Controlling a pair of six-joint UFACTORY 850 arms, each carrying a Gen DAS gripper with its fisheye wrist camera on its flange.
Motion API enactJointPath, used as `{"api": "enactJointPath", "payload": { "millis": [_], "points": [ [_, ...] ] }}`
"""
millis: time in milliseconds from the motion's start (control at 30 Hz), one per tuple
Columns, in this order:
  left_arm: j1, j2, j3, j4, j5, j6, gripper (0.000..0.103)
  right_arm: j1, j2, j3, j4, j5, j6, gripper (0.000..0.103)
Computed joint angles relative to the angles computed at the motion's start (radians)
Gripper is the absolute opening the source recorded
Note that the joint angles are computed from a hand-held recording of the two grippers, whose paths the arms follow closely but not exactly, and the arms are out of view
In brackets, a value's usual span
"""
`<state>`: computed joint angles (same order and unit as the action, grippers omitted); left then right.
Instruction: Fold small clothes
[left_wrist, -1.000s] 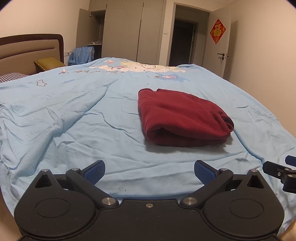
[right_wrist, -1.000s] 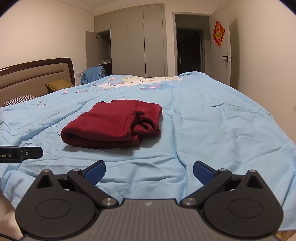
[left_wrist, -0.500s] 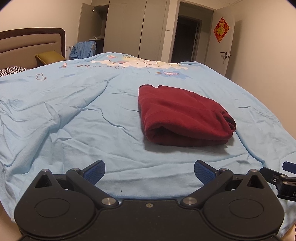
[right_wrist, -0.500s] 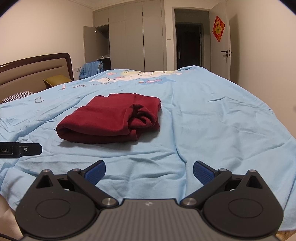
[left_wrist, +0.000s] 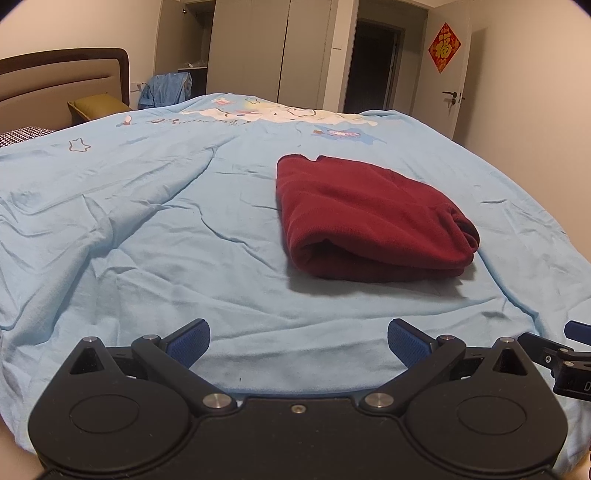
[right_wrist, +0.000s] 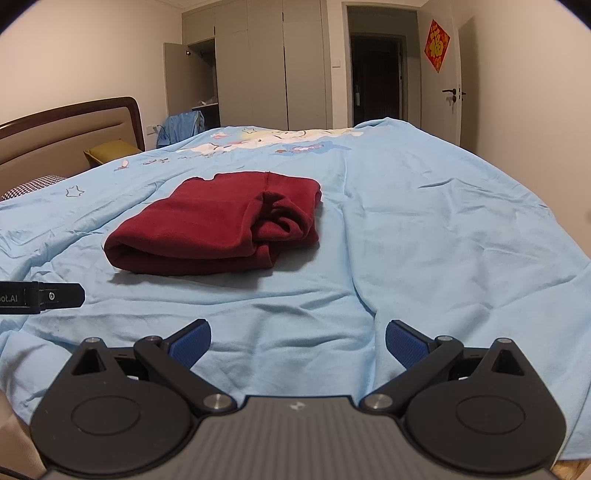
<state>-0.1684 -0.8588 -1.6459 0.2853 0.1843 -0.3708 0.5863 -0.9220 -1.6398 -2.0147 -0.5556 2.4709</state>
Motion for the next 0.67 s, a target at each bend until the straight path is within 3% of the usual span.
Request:
{"api": "enactJointPath", "payload": {
  "millis": [667],
  "points": [
    [-0.005,-0.028,-0.048,0.01,-0.048,-0.01,0.102,-0.016,-0.026,-0.038,0.036,0.041,-0.021,0.103]
  ]
}}
